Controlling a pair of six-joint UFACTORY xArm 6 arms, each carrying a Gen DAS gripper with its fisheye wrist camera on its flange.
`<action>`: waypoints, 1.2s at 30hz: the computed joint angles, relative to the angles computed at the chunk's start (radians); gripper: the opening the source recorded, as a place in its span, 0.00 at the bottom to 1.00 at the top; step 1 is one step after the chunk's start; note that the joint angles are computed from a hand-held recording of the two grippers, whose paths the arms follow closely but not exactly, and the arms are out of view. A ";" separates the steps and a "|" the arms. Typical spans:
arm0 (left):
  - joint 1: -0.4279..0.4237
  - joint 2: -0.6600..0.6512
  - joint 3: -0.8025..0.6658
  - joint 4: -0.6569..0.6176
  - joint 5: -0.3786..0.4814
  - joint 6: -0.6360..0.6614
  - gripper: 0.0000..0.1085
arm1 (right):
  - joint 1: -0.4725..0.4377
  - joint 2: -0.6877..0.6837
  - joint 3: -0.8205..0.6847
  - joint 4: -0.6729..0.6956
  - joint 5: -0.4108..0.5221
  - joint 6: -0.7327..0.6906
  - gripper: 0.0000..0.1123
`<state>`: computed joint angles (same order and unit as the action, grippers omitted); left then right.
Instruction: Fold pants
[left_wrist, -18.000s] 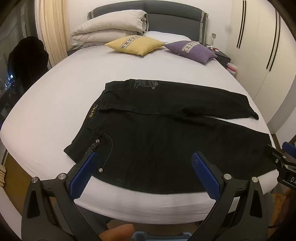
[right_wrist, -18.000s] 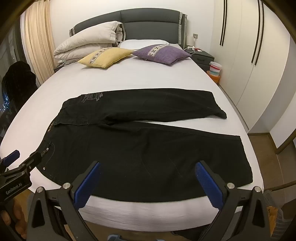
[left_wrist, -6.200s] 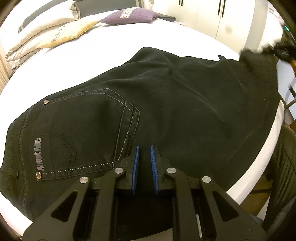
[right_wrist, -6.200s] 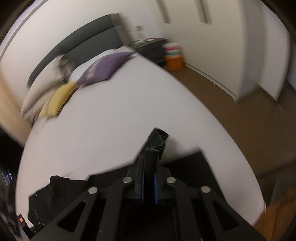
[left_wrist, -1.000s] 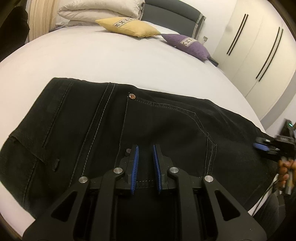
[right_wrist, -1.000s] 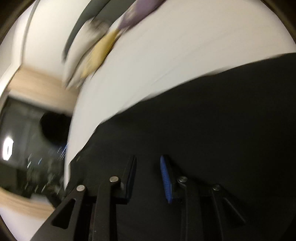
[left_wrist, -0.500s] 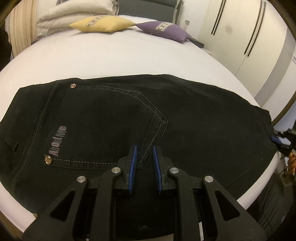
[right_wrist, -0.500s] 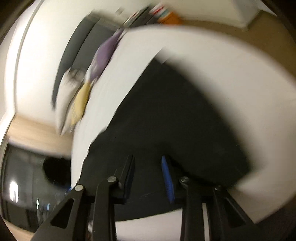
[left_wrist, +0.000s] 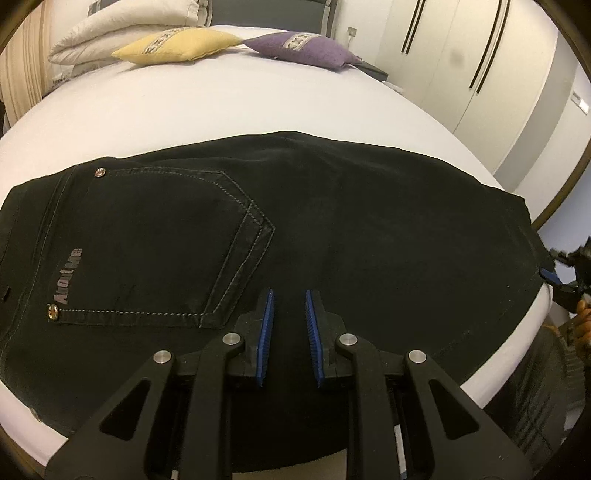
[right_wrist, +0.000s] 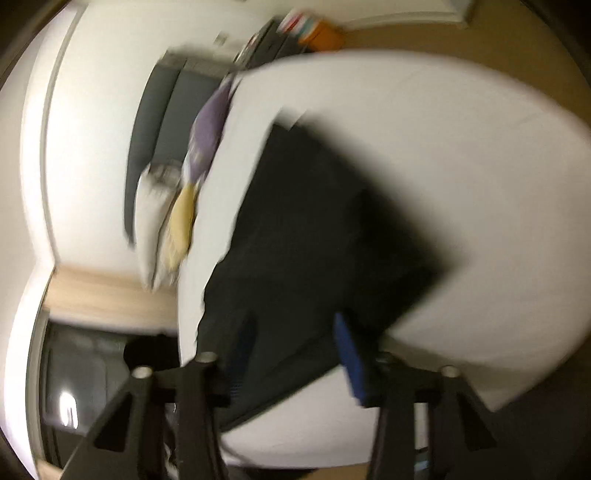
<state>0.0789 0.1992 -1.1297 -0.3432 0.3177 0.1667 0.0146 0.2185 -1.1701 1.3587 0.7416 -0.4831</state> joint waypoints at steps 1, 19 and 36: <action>0.004 0.001 -0.005 0.016 0.006 -0.018 0.16 | -0.026 -0.038 0.041 -0.001 -0.033 -0.004 0.37; -0.034 -0.014 -0.009 -0.037 0.033 -0.023 0.16 | 0.050 -0.105 0.128 0.159 -0.103 0.061 0.60; -0.028 -0.014 -0.002 -0.116 0.035 0.059 0.16 | 0.076 -0.107 0.136 0.293 -0.163 0.052 0.59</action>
<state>0.0506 0.1850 -1.1312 -0.4590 0.3528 0.2254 0.0909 0.1117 -1.0342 1.6521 0.5784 -0.4310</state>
